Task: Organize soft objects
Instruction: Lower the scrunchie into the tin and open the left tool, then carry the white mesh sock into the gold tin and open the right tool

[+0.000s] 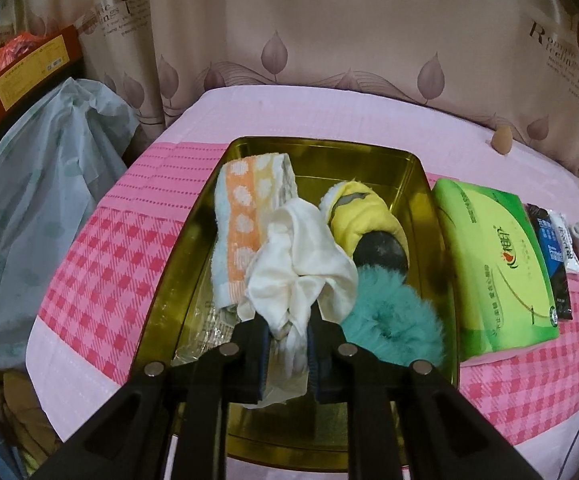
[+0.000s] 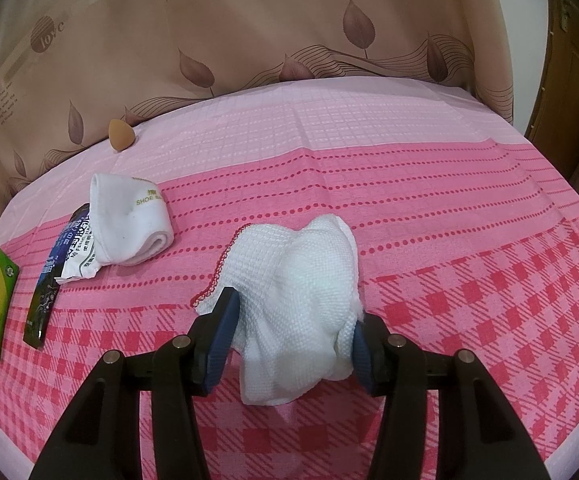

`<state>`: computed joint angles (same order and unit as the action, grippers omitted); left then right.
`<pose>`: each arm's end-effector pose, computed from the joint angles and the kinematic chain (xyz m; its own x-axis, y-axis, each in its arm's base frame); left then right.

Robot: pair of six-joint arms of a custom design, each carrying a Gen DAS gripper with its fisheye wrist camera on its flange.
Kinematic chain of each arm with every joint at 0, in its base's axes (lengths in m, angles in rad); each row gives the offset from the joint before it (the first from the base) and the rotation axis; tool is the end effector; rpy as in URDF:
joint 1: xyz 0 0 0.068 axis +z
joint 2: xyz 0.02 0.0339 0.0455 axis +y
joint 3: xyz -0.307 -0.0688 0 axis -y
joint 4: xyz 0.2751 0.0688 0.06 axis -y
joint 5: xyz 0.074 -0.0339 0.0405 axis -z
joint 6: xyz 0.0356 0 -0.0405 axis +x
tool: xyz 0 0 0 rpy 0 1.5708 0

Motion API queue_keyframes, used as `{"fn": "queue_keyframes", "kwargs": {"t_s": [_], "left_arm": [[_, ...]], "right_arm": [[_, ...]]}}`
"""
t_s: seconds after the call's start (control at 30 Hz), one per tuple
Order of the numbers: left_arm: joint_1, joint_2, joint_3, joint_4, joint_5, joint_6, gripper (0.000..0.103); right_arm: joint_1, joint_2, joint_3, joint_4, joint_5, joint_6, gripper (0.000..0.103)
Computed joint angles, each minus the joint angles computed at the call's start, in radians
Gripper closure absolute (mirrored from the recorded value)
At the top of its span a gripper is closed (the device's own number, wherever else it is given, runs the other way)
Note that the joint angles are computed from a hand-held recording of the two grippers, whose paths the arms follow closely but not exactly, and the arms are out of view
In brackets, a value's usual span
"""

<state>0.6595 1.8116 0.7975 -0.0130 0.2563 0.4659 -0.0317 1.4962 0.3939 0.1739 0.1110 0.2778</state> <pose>0.2787 0.2046 0.1170 -0.8240 -0.0890 -0.5596 -0.1331 0.9904 0.0386 0.2402 -0.0116 0.1137 -0.7428 0.2962 -0.6005 0.3135 0.9463 0.0790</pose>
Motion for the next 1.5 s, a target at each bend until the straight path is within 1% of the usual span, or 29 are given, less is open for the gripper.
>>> {"fn": "queue_keyframes", "kwargs": {"t_s": [0.1, 0.2, 0.3, 0.37, 0.43, 0.5, 0.8, 0.93, 1.07, 1.13, 1.17, 1.37, 1.5], "left_arm": [[-0.002, -0.003, -0.007, 0.012, -0.011, -0.001, 0.082], [-0.003, -0.005, -0.011, 0.016, -0.018, -0.003, 0.077], [-0.003, -0.008, -0.013, 0.021, -0.027, -0.006, 0.070], [0.000, -0.014, -0.017, 0.027, -0.026, -0.007, 0.067], [0.000, -0.021, -0.022, 0.034, -0.028, -0.009, 0.062], [0.001, -0.028, -0.027, 0.040, -0.027, -0.009, 0.059], [0.004, -0.064, -0.052, 0.068, -0.016, -0.013, 0.057], [0.008, -0.081, -0.062, 0.079, -0.008, -0.012, 0.054], [0.013, -0.090, -0.064, 0.079, 0.006, -0.012, 0.052], [0.018, -0.098, -0.065, 0.072, 0.023, -0.010, 0.046], [0.020, -0.101, -0.066, 0.072, 0.028, -0.011, 0.046], [0.040, -0.108, -0.052, 0.055, 0.068, -0.026, 0.045], [0.047, -0.110, -0.049, 0.054, 0.077, -0.031, 0.045]], "right_arm": [[0.001, 0.000, 0.000, 0.000, 0.001, 0.000, 0.054], [0.001, -0.001, -0.001, 0.000, 0.002, 0.000, 0.054], [0.003, -0.001, -0.001, 0.000, 0.003, 0.003, 0.054], [0.001, -0.001, -0.001, 0.000, 0.002, 0.001, 0.054], [0.003, -0.001, -0.001, -0.001, 0.004, 0.002, 0.054], [0.005, 0.000, 0.000, -0.001, 0.005, 0.004, 0.054], [0.005, 0.000, -0.001, 0.001, 0.008, 0.001, 0.054], [0.009, 0.001, 0.000, 0.001, 0.011, 0.004, 0.054], [0.004, -0.011, -0.007, 0.003, 0.012, -0.002, 0.058], [0.007, -0.018, -0.011, 0.008, 0.016, -0.001, 0.061], [0.004, -0.024, -0.014, 0.010, 0.014, -0.004, 0.062], [0.014, -0.051, -0.021, 0.004, 0.034, -0.012, 0.067], [0.056, -0.061, -0.019, -0.007, 0.070, -0.003, 0.069]]}}
